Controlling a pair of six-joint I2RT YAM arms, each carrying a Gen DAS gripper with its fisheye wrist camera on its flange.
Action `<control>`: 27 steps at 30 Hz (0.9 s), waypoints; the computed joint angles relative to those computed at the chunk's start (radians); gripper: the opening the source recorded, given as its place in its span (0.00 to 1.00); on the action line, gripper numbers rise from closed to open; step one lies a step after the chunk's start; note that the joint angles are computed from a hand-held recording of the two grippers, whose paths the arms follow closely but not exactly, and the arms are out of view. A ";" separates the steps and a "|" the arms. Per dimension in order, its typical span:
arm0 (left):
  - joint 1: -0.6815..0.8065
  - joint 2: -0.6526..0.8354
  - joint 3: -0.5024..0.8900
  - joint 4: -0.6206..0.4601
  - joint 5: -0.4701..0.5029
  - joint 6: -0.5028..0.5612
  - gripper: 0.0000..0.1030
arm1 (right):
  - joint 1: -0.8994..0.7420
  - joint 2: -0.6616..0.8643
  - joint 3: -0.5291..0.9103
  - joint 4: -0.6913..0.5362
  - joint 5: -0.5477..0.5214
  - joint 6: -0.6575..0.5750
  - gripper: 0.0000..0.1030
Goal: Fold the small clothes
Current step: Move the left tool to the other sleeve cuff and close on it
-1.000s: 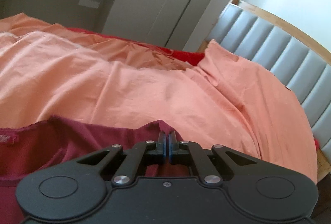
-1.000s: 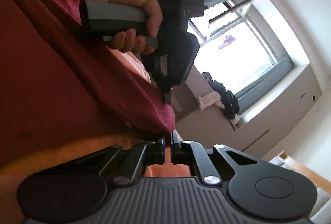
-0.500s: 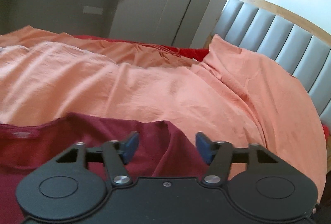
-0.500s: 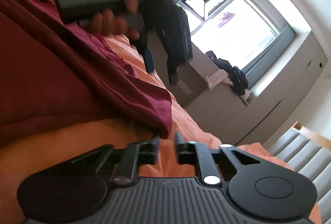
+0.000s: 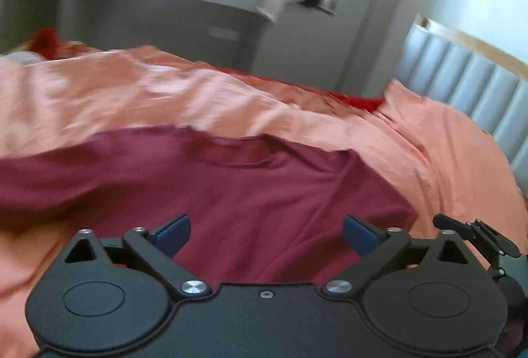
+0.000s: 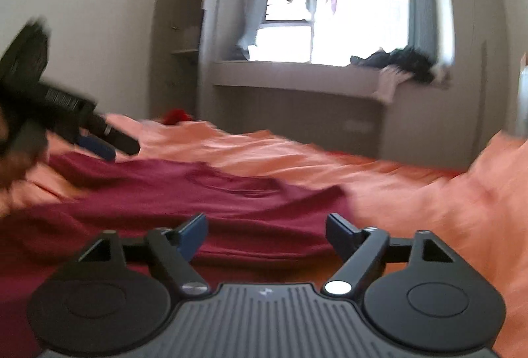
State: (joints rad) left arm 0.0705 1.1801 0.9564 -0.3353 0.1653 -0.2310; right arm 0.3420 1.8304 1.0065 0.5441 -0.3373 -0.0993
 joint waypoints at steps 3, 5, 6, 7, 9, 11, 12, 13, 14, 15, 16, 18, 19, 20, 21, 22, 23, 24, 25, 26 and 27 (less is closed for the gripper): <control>0.032 -0.183 -0.158 0.007 -0.055 0.009 0.99 | 0.063 -0.018 0.006 -0.059 0.002 0.015 0.82; 0.051 -0.290 -0.257 0.024 -0.080 0.017 0.99 | 0.109 -0.015 0.039 -0.116 0.037 0.003 0.82; 0.056 -0.336 -0.304 0.038 -0.094 0.008 0.99 | 0.139 -0.018 0.038 -0.129 0.068 -0.002 0.82; 0.072 -0.372 -0.343 0.054 -0.082 0.002 0.99 | 0.165 -0.017 0.041 -0.138 0.098 0.003 0.80; 0.114 -0.439 -0.424 0.106 -0.035 -0.026 0.99 | 0.207 0.003 0.082 -0.185 0.135 0.012 0.75; 0.166 -0.471 -0.447 0.069 0.010 -0.046 0.99 | 0.243 0.019 0.124 -0.254 0.174 -0.003 0.71; 0.186 -0.469 -0.446 0.056 0.043 -0.028 0.99 | 0.257 0.030 0.139 -0.278 0.197 -0.019 0.71; 0.203 -0.478 -0.455 0.059 0.063 -0.016 0.99 | 0.266 0.054 0.174 -0.309 0.210 -0.040 0.70; 0.209 -0.491 -0.464 0.065 0.061 -0.021 0.99 | 0.279 0.073 0.195 -0.339 0.239 -0.064 0.70; 0.216 -0.496 -0.469 0.067 0.063 -0.028 0.99 | 0.286 0.086 0.204 -0.351 0.254 -0.073 0.69; 0.222 -0.495 -0.470 0.067 0.074 -0.033 0.99 | 0.290 0.099 0.216 -0.360 0.255 -0.066 0.62; 0.245 -0.491 -0.474 0.068 0.112 -0.051 0.99 | 0.281 0.105 0.228 -0.390 0.219 -0.046 0.35; 0.254 -0.490 -0.475 0.069 0.124 -0.061 0.99 | 0.278 0.099 0.221 -0.394 0.211 -0.043 0.21; 0.255 -0.493 -0.478 0.070 0.129 -0.064 0.99 | 0.275 0.092 0.204 -0.385 0.201 -0.044 0.12; 0.258 -0.494 -0.480 0.070 0.133 -0.060 0.99 | 0.275 0.082 0.185 -0.369 0.200 -0.046 0.10; 0.252 -0.497 -0.481 0.069 0.127 -0.056 0.99 | 0.278 0.069 0.164 -0.353 0.210 -0.052 0.07; 0.241 -0.491 -0.478 0.074 0.114 -0.054 0.99 | 0.283 0.048 0.137 -0.333 0.223 -0.061 0.06; 0.236 -0.493 -0.480 0.077 0.110 -0.050 0.99 | 0.285 0.031 0.117 -0.319 0.228 -0.065 0.06; 0.232 -0.498 -0.483 0.078 0.109 -0.046 0.99 | 0.288 0.015 0.103 -0.311 0.233 -0.068 0.05; 0.228 -0.502 -0.485 0.079 0.108 -0.042 0.99 | 0.287 -0.008 0.080 -0.303 0.234 -0.074 0.05; 0.224 -0.501 -0.485 0.080 0.107 -0.038 0.99 | 0.285 -0.019 0.071 -0.301 0.233 -0.081 0.05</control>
State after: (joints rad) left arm 0.2941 0.6789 0.4714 -0.2554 0.2722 -0.2693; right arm 0.6273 1.8110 1.0775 0.2436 -0.1047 -0.1805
